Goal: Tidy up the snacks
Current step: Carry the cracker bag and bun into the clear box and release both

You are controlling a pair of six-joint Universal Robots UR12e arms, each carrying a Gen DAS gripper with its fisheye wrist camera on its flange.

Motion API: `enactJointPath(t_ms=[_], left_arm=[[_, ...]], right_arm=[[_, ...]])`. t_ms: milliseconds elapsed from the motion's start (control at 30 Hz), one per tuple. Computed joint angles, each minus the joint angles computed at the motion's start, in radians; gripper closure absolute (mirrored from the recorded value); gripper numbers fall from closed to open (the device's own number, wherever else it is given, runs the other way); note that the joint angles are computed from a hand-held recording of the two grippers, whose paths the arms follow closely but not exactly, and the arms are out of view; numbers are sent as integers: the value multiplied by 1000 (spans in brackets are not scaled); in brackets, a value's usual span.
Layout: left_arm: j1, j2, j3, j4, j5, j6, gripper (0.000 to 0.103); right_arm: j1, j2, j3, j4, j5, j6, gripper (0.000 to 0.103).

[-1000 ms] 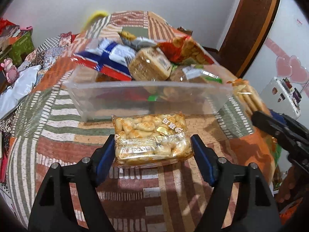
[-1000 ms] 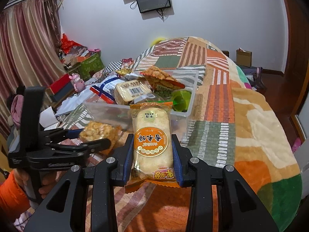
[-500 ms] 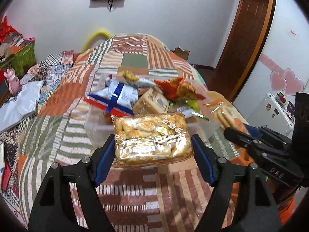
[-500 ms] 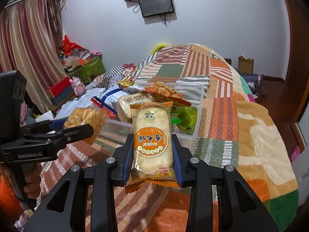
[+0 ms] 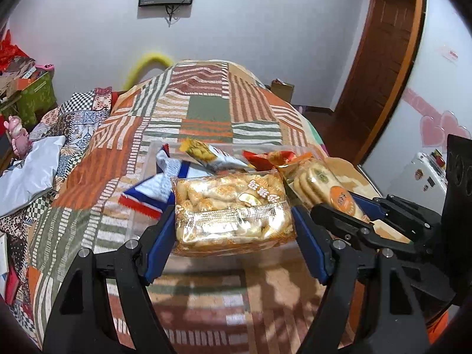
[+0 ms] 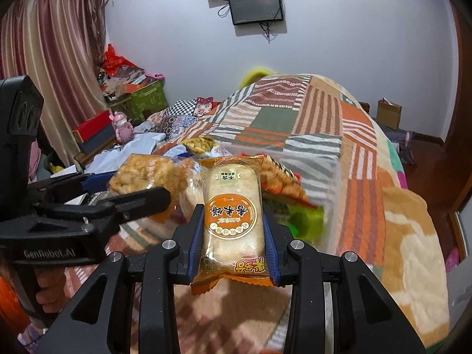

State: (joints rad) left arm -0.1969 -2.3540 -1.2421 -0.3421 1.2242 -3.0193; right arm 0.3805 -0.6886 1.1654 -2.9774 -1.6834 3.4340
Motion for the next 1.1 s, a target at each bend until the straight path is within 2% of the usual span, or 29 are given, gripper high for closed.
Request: enactJointPath(t_ms=[133,267,733,833,900,1100], left_arm=[[-2,-26,44,-24,22,-10,27],[-5,-48,74,-35,41,-11,27],[-19,-53,73,-21,75,48,24],[-20,-50,72,-34,70,53,21],[-19,-48,70,-38,60,47,18],[-21,-43,55,-26,80,52,16]], right_arm=[[-12,20,-38,27,32,4,70],[-14,34,-58,47,30,4,71],[-21,23,-36,65,31,32,71],[-25,12,-19,67,31,52,62],[-26,6,-10,67,24,62,51],[-21,0,1,67,-9,58,49]])
